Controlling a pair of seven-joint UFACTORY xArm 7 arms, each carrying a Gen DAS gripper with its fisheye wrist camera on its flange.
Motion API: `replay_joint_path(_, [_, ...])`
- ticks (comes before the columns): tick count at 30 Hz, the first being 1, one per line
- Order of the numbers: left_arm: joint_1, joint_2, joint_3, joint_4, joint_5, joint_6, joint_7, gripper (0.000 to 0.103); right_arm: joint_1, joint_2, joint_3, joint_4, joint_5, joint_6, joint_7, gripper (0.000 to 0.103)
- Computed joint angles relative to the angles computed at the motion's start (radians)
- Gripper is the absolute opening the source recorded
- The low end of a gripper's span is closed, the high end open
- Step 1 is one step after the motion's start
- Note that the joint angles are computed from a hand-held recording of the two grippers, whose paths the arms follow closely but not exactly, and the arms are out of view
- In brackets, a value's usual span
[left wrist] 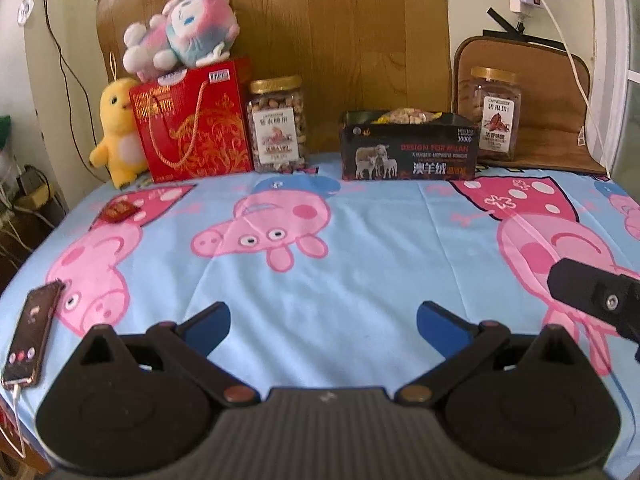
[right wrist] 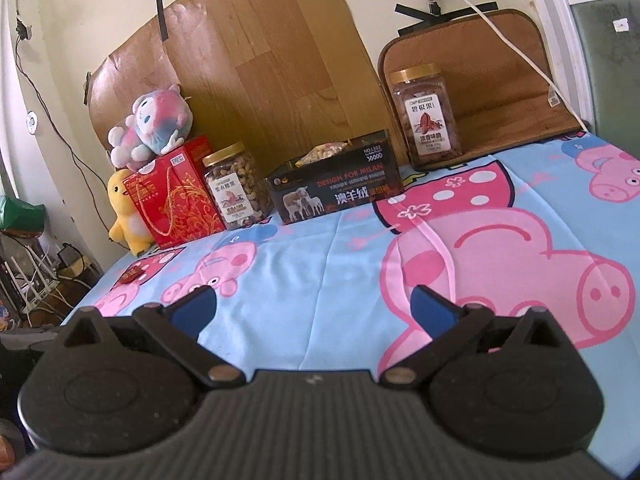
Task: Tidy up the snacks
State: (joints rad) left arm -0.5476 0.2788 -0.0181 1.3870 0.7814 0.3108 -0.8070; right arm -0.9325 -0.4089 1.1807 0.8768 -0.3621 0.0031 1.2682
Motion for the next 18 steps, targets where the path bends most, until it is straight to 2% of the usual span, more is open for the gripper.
replay_joint_path(5, [0.014, -0.003, -0.014, -0.008, -0.051, 0.006, 0.023, 0.103, 0.012, -0.005, -0.009, -0.005, 0.004, 0.002, 0.003, 0.103])
replay_joint_path(18, [0.015, -0.011, -0.034, -0.022, -0.106, 0.012, 0.092, 0.103, 0.026, -0.007, -0.021, -0.012, 0.001, 0.002, 0.017, 0.103])
